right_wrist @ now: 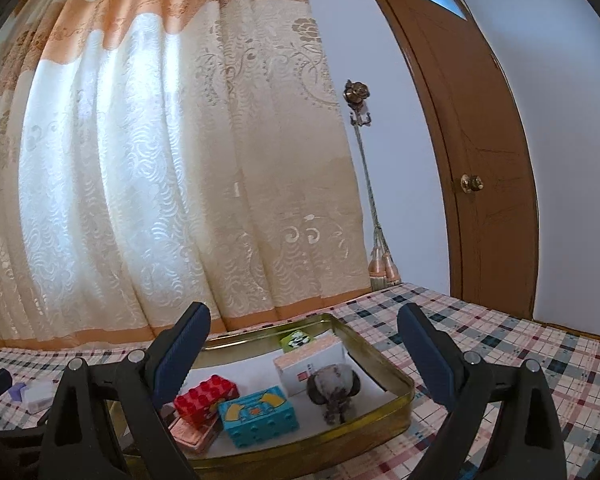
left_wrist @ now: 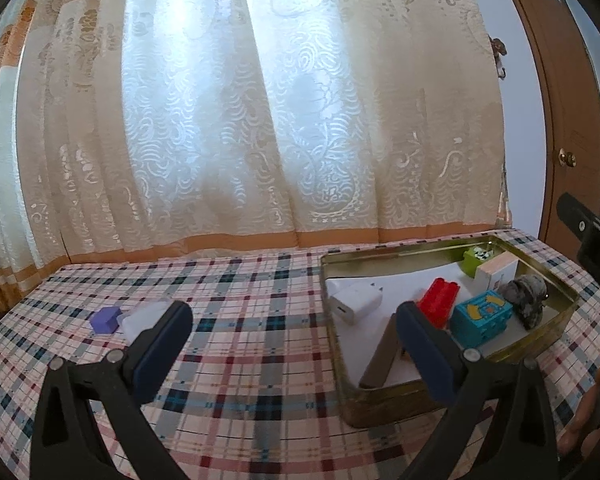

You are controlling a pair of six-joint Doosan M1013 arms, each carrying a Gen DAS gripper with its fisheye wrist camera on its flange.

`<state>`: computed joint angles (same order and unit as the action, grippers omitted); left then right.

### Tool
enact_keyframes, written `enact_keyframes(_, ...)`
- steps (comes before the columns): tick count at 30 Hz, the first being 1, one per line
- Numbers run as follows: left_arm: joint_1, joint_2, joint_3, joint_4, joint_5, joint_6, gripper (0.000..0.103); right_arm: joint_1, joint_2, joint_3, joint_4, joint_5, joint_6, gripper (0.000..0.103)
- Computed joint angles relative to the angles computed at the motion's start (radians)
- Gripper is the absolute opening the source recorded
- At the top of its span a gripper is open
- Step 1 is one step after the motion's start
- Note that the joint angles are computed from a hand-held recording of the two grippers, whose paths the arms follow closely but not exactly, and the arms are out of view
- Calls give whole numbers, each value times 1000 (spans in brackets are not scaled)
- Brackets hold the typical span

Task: Organize rigid objects
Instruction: 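Withdraw both open tools from the tray toward the remaining items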

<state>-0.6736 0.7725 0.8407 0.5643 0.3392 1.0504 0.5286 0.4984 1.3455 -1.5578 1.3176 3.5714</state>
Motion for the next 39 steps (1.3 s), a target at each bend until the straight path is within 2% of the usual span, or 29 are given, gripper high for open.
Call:
enact_keyframes(14, 34, 0, -4, -19, 26, 5, 103, 19, 49, -80, 16, -54, -66, 96)
enact_keyframes(19, 47, -1, -1, 22, 28, -28, 103, 22, 66, -111, 33, -84, -77, 96)
enact_keyframes(27, 71, 7, -17, -27, 48, -8, 103, 30, 105, -176, 48, -125, -126, 96)
enact_keyframes(39, 110, 23, -45, 20, 84, -57, 103, 36, 171, -293, 91, -208, -203, 96)
